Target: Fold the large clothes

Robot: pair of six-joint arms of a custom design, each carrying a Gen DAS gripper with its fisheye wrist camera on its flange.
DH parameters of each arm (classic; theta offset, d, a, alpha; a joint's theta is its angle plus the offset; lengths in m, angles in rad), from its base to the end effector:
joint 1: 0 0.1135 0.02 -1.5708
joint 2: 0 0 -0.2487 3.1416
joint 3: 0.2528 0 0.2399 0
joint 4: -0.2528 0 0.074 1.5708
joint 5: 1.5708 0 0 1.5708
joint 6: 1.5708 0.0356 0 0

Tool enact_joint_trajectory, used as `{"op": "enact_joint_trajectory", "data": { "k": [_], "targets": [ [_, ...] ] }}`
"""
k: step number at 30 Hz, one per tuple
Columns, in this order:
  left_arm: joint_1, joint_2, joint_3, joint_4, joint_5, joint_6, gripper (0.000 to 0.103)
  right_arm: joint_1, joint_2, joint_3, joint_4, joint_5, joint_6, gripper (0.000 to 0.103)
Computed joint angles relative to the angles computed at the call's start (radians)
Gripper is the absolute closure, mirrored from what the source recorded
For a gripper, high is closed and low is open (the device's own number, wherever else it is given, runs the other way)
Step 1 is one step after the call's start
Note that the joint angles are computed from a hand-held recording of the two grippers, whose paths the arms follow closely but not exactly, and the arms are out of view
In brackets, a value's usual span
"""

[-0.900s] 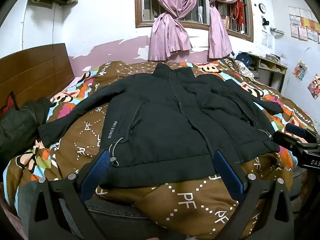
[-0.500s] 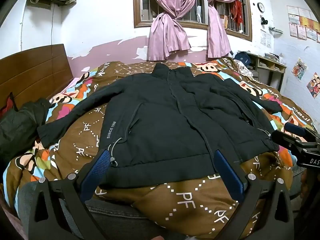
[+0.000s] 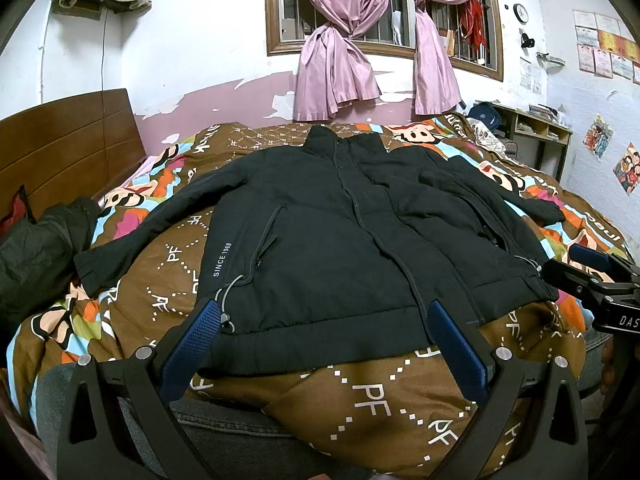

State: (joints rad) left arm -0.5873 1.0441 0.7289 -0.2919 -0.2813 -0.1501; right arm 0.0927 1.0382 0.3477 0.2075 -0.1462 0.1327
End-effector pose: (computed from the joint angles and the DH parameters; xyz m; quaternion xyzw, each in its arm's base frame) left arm 0.1913 -0.1155 0.2518 0.1269 0.8706 -0.0495 0.4728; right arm 0.2064 0.0244 0.1753 -0.0207 0.8540 0.1201 0.5058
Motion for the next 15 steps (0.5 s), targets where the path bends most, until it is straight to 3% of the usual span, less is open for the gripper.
{"op": "enact_joint_trajectory", "data": {
  "k": [15],
  "targets": [
    [-0.001, 0.000, 0.000, 0.000, -0.001, 0.003, 0.002, -0.007, 0.002, -0.004, 0.005, -0.006, -0.003, 0.000]
  ]
}}
